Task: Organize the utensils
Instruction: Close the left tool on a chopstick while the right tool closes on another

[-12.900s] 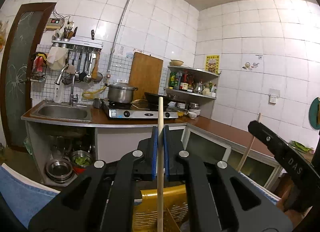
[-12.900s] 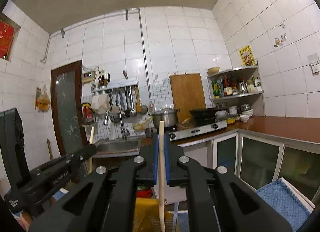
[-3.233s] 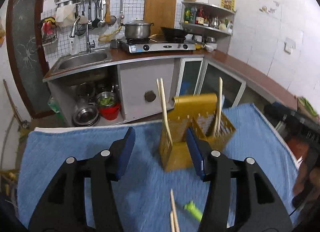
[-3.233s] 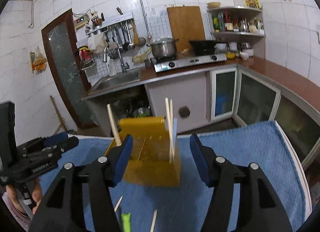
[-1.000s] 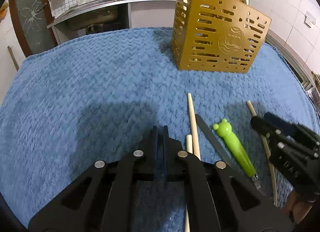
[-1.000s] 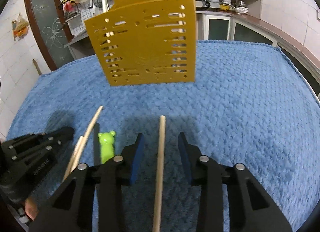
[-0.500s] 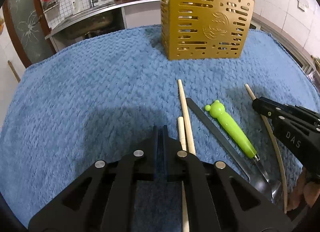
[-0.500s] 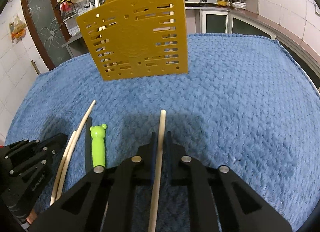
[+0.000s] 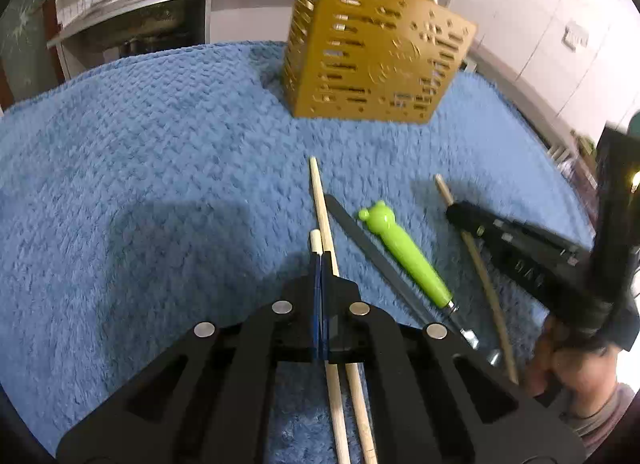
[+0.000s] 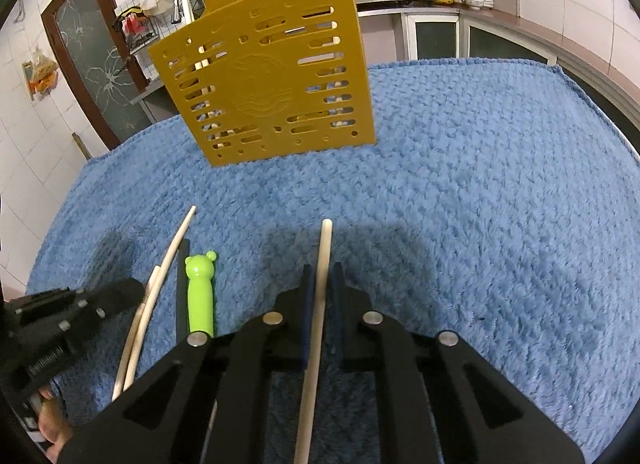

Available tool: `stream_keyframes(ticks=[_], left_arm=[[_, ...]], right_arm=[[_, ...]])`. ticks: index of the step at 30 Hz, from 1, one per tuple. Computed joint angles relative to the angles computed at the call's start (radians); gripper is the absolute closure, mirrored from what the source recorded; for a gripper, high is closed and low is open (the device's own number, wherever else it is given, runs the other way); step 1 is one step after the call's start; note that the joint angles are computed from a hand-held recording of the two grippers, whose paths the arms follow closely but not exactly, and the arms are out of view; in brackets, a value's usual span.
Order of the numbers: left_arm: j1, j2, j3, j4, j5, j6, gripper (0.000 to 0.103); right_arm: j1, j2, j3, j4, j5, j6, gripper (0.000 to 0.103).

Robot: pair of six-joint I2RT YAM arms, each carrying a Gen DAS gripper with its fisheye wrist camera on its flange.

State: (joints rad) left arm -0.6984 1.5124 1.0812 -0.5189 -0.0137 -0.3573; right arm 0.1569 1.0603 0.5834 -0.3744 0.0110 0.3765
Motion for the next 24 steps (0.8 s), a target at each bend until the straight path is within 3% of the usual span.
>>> stream_keyframes(ticks=[13,18,24], left_arm=[[-0.067,0.093,0.098,-0.101,-0.138,0.038,0.096],[-0.018,0.173,0.201,-0.146,-0.074,0.035,0.098],[0.049,0.263,0.322,-0.199,0.015,0.011,0.099]], right_arm=[[-0.01,0.001,0.006,-0.013,-0.009,-0.021,0.094],[-0.005,0.03,0.038,-0.043,-0.004,-0.019,0.094],[0.033,0.171,0.191,-0.172,0.05,-0.009,0.094]])
